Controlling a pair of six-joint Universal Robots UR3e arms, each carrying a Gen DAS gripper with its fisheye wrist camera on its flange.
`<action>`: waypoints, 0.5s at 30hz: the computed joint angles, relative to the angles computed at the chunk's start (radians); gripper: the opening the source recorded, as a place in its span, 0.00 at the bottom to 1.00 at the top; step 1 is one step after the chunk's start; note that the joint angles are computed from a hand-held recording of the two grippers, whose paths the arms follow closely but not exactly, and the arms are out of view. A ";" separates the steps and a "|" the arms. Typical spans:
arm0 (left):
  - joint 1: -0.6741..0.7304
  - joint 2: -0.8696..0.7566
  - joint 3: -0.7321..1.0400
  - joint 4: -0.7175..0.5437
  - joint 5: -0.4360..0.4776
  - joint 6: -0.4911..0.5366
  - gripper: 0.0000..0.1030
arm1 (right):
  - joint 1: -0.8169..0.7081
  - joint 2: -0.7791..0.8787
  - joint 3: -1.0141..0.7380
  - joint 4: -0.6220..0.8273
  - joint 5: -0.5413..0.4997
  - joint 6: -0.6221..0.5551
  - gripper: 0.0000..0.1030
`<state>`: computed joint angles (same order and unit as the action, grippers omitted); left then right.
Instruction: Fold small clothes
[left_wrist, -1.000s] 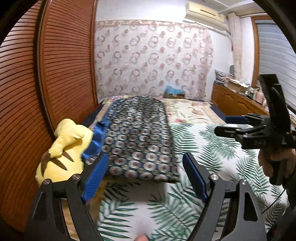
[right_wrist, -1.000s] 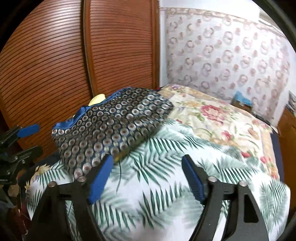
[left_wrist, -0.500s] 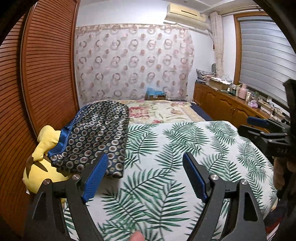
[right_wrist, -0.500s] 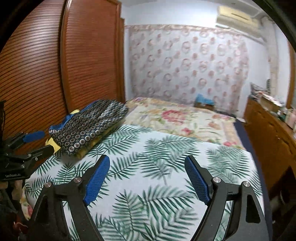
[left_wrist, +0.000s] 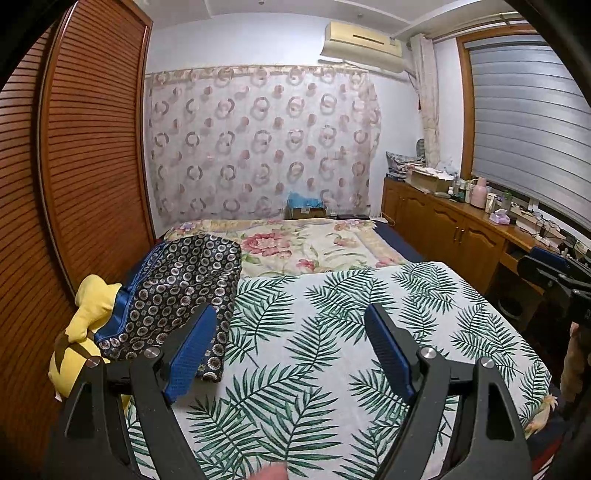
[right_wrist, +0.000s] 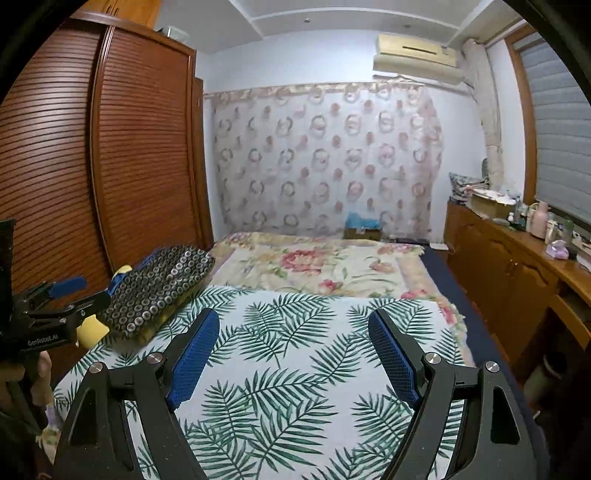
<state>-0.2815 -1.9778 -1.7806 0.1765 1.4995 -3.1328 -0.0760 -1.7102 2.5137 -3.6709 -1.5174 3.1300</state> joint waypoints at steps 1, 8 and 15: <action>-0.003 0.001 0.000 0.003 -0.002 0.002 0.80 | 0.004 0.008 0.006 -0.018 -0.005 0.006 0.82; -0.016 0.002 0.008 -0.006 0.015 -0.007 0.80 | 0.066 0.142 -0.001 -0.150 -0.076 0.035 0.82; -0.016 0.002 0.007 -0.006 0.014 -0.006 0.80 | 0.075 0.126 -0.005 -0.128 -0.092 0.046 0.82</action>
<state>-0.2971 -1.9753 -1.7738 0.1703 1.5138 -3.1391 -0.0012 -1.5840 2.5085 -3.7984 -1.6095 3.1763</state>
